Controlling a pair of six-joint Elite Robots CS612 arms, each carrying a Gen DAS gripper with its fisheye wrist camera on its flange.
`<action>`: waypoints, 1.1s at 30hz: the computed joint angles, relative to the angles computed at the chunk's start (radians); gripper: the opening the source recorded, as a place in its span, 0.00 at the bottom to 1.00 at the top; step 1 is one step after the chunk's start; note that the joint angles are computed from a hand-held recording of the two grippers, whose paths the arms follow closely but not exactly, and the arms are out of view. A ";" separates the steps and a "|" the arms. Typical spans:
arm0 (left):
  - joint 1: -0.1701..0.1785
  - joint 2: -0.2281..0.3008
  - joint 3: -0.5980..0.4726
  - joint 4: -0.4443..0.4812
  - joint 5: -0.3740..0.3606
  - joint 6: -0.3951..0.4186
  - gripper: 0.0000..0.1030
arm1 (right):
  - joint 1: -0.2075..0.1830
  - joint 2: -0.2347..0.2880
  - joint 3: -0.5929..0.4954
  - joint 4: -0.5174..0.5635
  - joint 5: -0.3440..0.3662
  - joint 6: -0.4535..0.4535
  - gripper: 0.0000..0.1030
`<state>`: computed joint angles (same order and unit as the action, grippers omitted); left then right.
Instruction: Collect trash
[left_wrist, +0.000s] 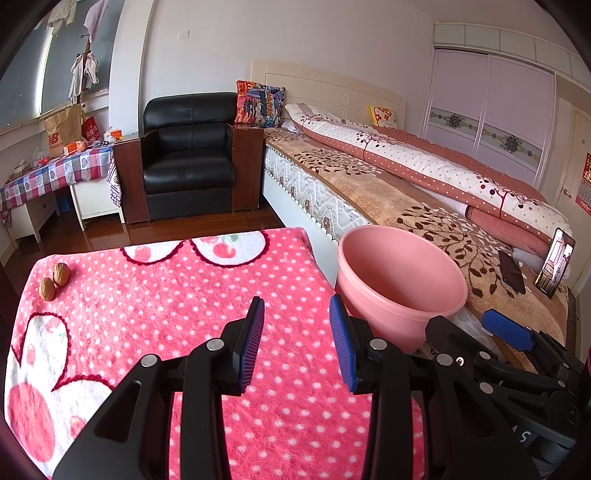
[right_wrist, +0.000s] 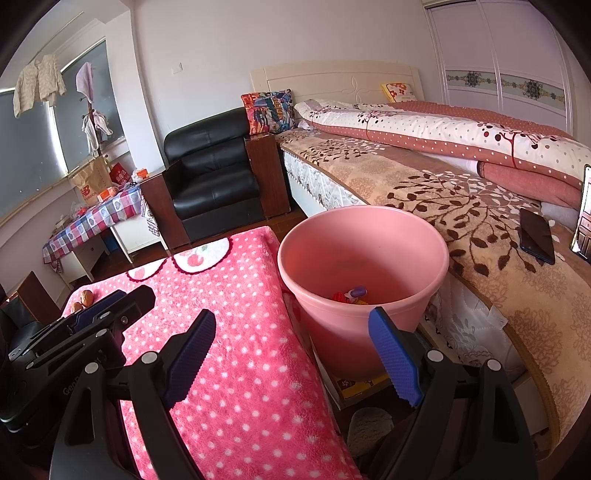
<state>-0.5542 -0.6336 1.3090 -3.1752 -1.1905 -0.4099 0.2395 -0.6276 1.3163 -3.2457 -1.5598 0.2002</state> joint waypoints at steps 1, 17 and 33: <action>0.000 0.000 0.000 0.000 0.000 0.000 0.36 | 0.000 0.001 -0.004 0.002 0.000 -0.001 0.81; 0.006 0.005 0.005 0.003 -0.009 0.000 0.36 | 0.003 0.004 0.003 0.008 -0.002 0.009 0.81; 0.007 0.012 -0.010 0.023 -0.011 -0.003 0.36 | 0.008 0.008 -0.003 0.023 -0.007 0.017 0.81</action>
